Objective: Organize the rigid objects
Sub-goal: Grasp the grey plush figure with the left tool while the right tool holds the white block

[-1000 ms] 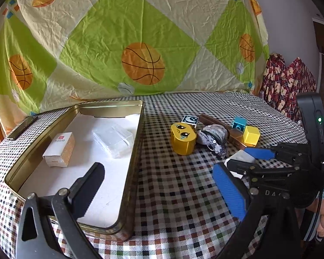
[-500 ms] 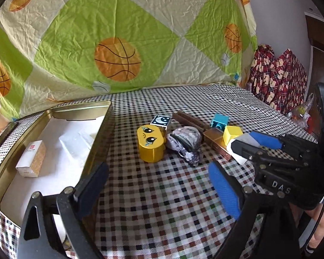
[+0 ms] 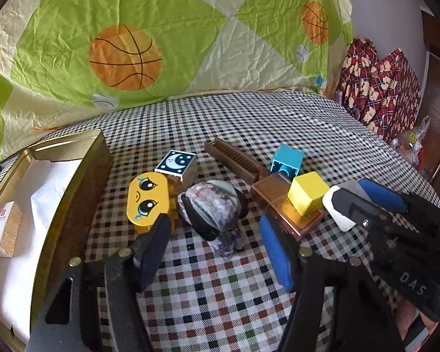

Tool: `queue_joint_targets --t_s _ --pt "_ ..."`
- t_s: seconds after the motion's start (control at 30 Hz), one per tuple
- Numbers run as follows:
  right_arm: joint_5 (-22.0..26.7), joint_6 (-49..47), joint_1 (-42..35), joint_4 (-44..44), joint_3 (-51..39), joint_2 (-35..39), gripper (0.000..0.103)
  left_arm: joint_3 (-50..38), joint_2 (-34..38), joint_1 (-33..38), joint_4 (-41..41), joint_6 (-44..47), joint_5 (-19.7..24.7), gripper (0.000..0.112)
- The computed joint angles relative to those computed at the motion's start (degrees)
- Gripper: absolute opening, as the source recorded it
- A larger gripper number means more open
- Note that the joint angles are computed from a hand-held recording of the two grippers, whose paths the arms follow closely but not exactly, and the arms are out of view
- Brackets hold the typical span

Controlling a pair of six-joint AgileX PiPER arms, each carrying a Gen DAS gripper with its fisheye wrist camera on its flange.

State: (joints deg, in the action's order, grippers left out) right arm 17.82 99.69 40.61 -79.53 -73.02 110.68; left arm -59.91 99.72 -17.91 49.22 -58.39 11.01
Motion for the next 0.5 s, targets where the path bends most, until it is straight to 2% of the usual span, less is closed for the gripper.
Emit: queue_joint_targets --t_s 0.03,0.13,0.2,0.27,0.37,0.4,0.5 --pt "-0.16 0.79 -0.03 -0.72 0.20 -0.12 0.050 -0.77 0.60 -0.32 0.75 -0.90 0.78 0.062" --pt "-0.30 4.10 -0.03 -3.77 0.88 -0.45 0.050 -3.40 2.38 -0.48 -5.92 5.49 2.87 0.062" --pt "-0.11 6.12 0.09 -5.84 1.28 -0.64 0.050 -4.78 3.33 -0.78 -7.44 7.31 4.01 0.062" --pt "0.05 7.99 0.25 -7.88 1.71 -0.91 0.050 -6.46 4.50 -0.44 -12.04 11.70 5.30 0.047" --pt "0.05 9.75 0.31 -9.79 2.11 -1.16 0.050 -5.69 3.97 1.04 -17.27 16.32 3.23 0.045" --pt "0.09 10.84 0.32 -10.85 2.35 -1.29 0.050 -5.02 3.48 1.27 -17.01 16.03 2.31 0.045" --pt "0.87 14.04 0.67 -14.08 3.02 -1.59 0.050 -1.98 1.42 1.63 -9.06 8.15 -0.59 0.041"
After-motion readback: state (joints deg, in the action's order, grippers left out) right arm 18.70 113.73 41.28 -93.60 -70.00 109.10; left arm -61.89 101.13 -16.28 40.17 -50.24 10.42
